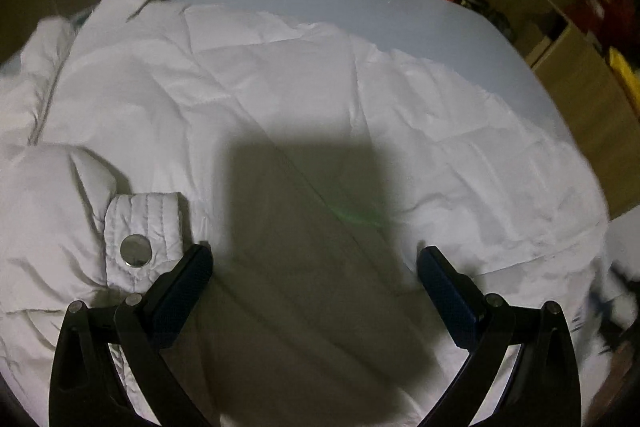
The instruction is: Fold large clothes
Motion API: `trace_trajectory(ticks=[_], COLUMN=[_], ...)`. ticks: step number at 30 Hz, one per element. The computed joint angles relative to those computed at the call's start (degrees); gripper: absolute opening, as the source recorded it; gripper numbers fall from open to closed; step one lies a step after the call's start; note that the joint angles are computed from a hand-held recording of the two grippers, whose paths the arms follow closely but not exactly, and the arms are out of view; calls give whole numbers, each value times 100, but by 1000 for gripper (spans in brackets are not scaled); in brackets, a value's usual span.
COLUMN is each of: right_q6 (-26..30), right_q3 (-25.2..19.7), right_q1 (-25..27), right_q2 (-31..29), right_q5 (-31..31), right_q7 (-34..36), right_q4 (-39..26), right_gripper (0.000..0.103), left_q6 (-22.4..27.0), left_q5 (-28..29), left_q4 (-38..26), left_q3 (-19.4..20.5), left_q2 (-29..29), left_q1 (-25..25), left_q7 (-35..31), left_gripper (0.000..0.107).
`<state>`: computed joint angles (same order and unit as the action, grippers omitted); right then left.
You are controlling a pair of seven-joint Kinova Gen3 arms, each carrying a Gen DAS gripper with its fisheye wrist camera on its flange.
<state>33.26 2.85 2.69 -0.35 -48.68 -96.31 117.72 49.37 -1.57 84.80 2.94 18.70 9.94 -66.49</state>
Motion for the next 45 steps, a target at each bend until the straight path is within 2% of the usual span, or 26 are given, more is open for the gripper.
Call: trace_trajectory(ticks=[2, 6, 9, 11, 12, 13, 14, 15, 19, 20, 22, 24, 28, 30, 33, 36, 39, 41, 44, 45], right_q6=[-53, 8, -123, -203, -209, -129, -54, -10, 195, 176, 146, 124, 383, 448, 663, 1139, 1567, 1581, 1410, 1324], right_q3=[-141, -935, -1095, -1030, -946, -918, -958, -1094, -1242, -1168, -920, -733, -649, -705, -1006, -1458, -1937, -2040, -1770, -1613], right_q1=[221, 985, 1094, 931, 783, 730, 730, 835, 819, 663, 141, -388, -1449, -1980, -2776, -3572, -4369, -4899, -5693, -5959], right_q2=[133, 594, 820, 839, 875, 974, 1052, 1101, 910, 788, 426, 90, -407, -509, -483, -16, 778, 1308, 2104, 2370], right_q5=[95, 662, 669, 995, 1195, 1427, 1653, 1816, 2329, 2523, 2945, 3407, 4339, 4805, 5504, 6203, 6855, 6969, 6904, 6752], right_q7=[-80, -684, -853, -1254, -1474, -1680, -1877, -2012, -2564, -2769, -3217, -3666, -4302, -4549, -5001, -5543, -5968, -6083, -5880, -5770], right_q4=[-175, -716, -867, -962, -1046, -1177, -1281, -1359, -1606, -1621, -1701, -1779, -2413, -2766, -3397, -4193, -4984, -5298, -5605, -5661], right_gripper=[54, 54, 53, 52, 48, 40, 20, 13, 6, 6, 6, 5, 5, 5, 5, 5, 5, 5, 5, 5], left_q6=[22, -76, -295, -347, -368, -385, -427, -449, -276, -224, -178, -107, 124, 398, 624, 1012, 1509, 1744, 1935, 1936], left_q5=[-167, -204, -180, -48, -22, 76, 267, 500, 1432, 1603, 1665, 1545, 2074, 2344, 2208, 2051, 2075, 1964, 1649, 1542], left_q4=[-30, -4, 164, 205, 239, 268, 360, 422, 673, 727, 906, 1105, 1632, 1889, 2260, 2598, 2875, 2975, 3067, 3079], left_q3=[-35, -17, -9, -324, -431, -477, -440, -323, 306, 374, 236, -60, -615, -1145, -1904, -2631, -3427, -3958, -4704, -4813], left_q2=[35, 52, -11, -25, -46, -69, -145, -203, -579, -698, -1056, -1522, -2481, -3012, -3705, -4269, -4659, -4851, -5223, -5321], left_q1=[114, 115, 83, 302, 416, 424, 326, 121, -940, -1111, -1186, -1117, -1496, -1670, -1709, -1985, -2465, -2657, -2806, -2803], left_q7=[89, 45, -24, -196, -205, -299, -448, -640, -1271, -1415, -1513, -1450, -2028, -2426, -2608, -2961, -3479, -3744, -3973, -3939], left_gripper=[103, 103, 103, 103, 103, 103, 103, 103, 103, 103, 103, 103, 103, 103, 103, 103, 103, 103, 103, 103])
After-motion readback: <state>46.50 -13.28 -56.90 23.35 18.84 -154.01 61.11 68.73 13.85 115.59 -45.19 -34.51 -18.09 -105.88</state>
